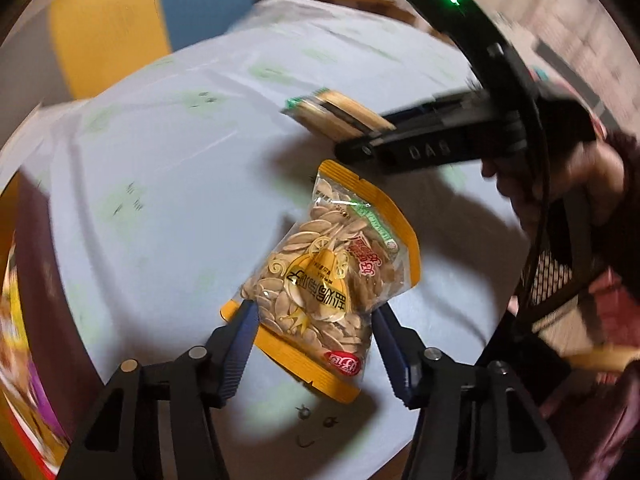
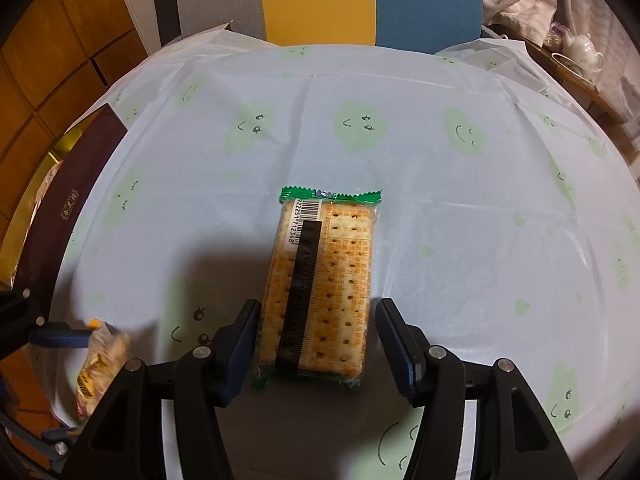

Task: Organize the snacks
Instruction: 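Carry the nut bag into the gold tin and open the left tool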

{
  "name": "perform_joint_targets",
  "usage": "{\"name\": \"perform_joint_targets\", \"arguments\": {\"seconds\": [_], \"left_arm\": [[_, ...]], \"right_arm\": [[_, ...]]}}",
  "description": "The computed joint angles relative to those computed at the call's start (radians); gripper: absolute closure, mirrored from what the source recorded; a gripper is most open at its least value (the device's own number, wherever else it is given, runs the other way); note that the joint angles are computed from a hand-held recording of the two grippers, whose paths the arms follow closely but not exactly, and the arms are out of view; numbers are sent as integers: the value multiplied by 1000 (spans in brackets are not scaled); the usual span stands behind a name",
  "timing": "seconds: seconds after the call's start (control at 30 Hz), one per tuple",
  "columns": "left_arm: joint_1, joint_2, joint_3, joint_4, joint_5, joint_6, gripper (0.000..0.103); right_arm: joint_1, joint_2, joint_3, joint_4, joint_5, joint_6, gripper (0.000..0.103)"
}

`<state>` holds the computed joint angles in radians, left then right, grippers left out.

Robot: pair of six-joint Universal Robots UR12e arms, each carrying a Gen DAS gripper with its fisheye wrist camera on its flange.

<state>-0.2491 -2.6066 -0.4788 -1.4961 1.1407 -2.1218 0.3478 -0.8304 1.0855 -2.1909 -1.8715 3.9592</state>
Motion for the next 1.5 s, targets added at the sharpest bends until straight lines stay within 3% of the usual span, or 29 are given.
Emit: {"name": "perform_joint_targets", "arguments": {"seconds": [0.07,0.2,0.37,0.53,0.67,0.97,1.37,1.5], "left_arm": [[8,24,-46,32,-31,-63,48],[27,88,-176,186,-67,-177,48],[42,135,-259,327,-94,-311,48],[58,170,-310,421,-111,-373,48],[73,192,-339,452,-149,-400,48],[82,209,-368,519,-159,-444,48],[96,202,-356,517,-143,-493,48],[116,186,-325,494,-171,-557,48]], "right_arm": [[3,3,-3,1,-10,1,43],[9,8,-5,-5,-35,3,43],[14,11,-4,-14,-57,3,43],[21,16,-4,-24,-86,-1,43],[24,18,-6,-21,-99,0,43],[30,19,-4,-22,-118,12,43],[35,19,-3,-22,-137,24,43],[35,20,-4,-20,-139,24,43]]}}
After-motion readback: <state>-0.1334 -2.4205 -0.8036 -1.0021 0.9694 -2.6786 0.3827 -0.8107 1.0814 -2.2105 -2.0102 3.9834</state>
